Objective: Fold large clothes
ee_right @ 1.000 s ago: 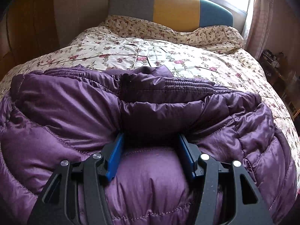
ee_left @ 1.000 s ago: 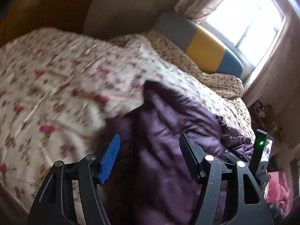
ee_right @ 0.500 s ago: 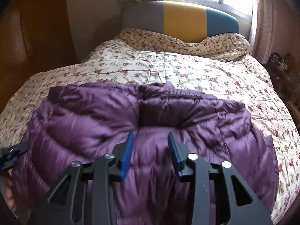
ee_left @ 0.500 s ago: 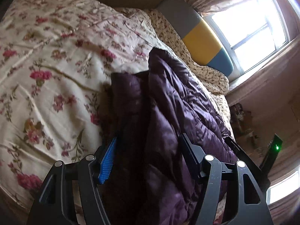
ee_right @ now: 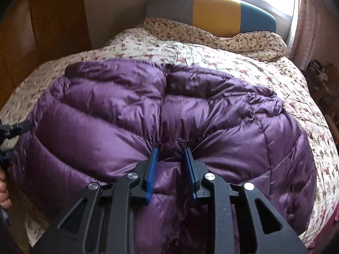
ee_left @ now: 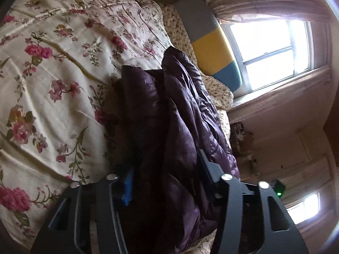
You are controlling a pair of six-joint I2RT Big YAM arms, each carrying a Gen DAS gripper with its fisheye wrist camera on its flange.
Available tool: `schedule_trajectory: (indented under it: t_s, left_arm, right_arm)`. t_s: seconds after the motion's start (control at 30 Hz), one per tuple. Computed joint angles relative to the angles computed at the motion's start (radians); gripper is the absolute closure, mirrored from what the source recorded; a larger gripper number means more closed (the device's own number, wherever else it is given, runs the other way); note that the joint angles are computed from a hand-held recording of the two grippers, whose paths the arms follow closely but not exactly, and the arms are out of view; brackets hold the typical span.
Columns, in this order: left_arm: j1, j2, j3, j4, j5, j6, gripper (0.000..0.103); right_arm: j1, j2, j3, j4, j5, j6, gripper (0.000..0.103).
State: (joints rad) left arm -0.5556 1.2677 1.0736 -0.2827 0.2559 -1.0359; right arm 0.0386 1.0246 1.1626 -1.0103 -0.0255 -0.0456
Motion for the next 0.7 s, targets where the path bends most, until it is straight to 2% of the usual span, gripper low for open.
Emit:
schedule_trajectory:
  t_s: [0.2,0.37,0.57,0.7]
  left_arm:
    - [0.000,-0.023,-0.019,0.044,0.039,-0.001,0.069]
    - [-0.001,-0.030,-0.004,0.047,0.058,0.020,0.077]
    - [-0.017,-0.031,0.037,0.029,0.060,0.061,0.083]
    - [-0.045,-0.021,0.098,-0.011,0.043,0.116,0.086]
  right_arm:
    - [0.012,0.005,-0.027,0.022,0.028,-0.002,0.079]
    - [0.002,0.004,-0.039,0.031,0.011,-0.004,0.079]
    - [-0.008,0.006,-0.043,0.036,0.004,-0.011,0.079]
    - [0.009,0.004,-0.052,0.047,0.045,-0.004,0.079]
